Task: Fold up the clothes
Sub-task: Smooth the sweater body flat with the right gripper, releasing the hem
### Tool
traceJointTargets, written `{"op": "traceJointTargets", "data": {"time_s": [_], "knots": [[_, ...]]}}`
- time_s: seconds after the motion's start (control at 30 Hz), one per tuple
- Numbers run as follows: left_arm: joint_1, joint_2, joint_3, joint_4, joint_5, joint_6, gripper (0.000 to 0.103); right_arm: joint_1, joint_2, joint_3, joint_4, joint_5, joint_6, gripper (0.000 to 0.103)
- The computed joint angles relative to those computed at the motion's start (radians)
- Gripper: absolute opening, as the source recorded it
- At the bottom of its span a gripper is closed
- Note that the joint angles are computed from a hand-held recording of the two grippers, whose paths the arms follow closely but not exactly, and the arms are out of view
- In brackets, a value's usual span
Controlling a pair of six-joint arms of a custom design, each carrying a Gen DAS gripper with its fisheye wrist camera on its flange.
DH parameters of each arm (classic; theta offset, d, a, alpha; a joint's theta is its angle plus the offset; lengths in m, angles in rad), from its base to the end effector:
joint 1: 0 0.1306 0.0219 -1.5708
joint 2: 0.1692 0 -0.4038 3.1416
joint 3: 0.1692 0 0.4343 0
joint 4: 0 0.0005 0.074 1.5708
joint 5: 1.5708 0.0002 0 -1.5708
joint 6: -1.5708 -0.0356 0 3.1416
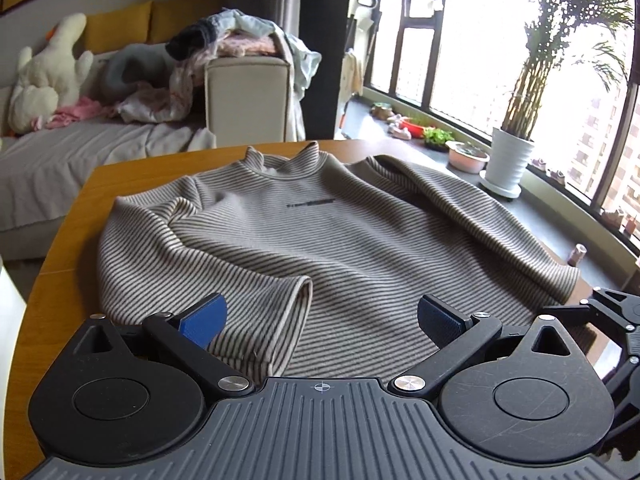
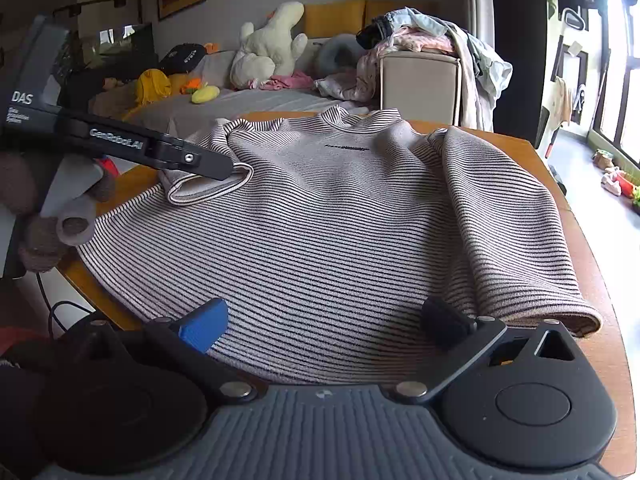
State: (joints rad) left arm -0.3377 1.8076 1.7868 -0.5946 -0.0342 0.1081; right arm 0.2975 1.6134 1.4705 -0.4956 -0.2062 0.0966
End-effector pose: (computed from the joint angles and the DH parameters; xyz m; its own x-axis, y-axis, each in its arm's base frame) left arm 0.6654 -0.2329 0.4291 -0.5744 0.0874 -0.8139 0.2443 0.9673 -0.0685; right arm 0.5945 0.1894 0.3985 -0.5243 -0.2595 -0.8110 -0.4970 0.8666 0.0440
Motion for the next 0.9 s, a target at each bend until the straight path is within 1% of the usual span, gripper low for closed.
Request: {"op": "traceJointTargets", "data": {"time_s": [0.1, 0.23, 0.3, 0.37, 0.5, 0.53, 0.57, 0.6, 0.63, 0.67, 0.77, 0.83, 0.9], "knots": [[0.004, 0.031, 0.013, -0.001, -0.019, 0.0, 0.103, -0.003, 0.008, 0.016, -0.017, -0.009, 0.002, 0.103], [0.016, 0.036, -0.006, 0.006, 0.004, 0.014, 0.103, -0.008, 0.028, 0.062, -0.077, -0.023, 0.016, 0.103], [0.019, 0.036, -0.009, 0.004, 0.015, 0.011, 0.103, -0.008, 0.038, 0.087, -0.099, -0.017, 0.019, 0.103], [0.024, 0.035, -0.011, 0.007, 0.03, 0.018, 0.103, -0.007, 0.041, 0.1, -0.095, 0.003, 0.028, 0.103], [0.026, 0.033, -0.016, 0.017, 0.041, 0.027, 0.103, -0.007, 0.04, 0.107, -0.049, 0.067, 0.051, 0.103], [0.027, 0.032, -0.017, 0.02, 0.043, 0.03, 0.103, -0.008, 0.042, 0.109, -0.039, 0.087, 0.056, 0.101], [0.028, 0.031, -0.02, 0.024, 0.047, 0.034, 0.103, -0.01, 0.046, 0.115, -0.038, 0.104, 0.06, 0.093], [0.028, 0.029, -0.024, 0.028, 0.05, 0.038, 0.103, -0.012, 0.051, 0.124, -0.047, 0.118, 0.057, 0.088], [0.029, 0.027, -0.028, 0.032, 0.053, 0.043, 0.103, -0.015, 0.057, 0.134, -0.059, 0.13, 0.051, 0.081], [0.029, 0.025, -0.031, 0.036, 0.056, 0.046, 0.103, -0.017, 0.063, 0.144, -0.071, 0.143, 0.046, 0.075], [0.029, 0.023, -0.033, 0.04, 0.058, 0.051, 0.103, -0.019, 0.08, 0.16, -0.118, 0.171, 0.049, 0.074], [0.028, 0.025, -0.03, 0.037, 0.055, 0.049, 0.103, -0.022, 0.077, 0.141, -0.102, 0.177, 0.056, 0.074], [0.027, 0.026, -0.028, 0.035, 0.053, 0.047, 0.103, -0.027, 0.073, 0.135, -0.104, 0.176, 0.047, 0.076]]}}
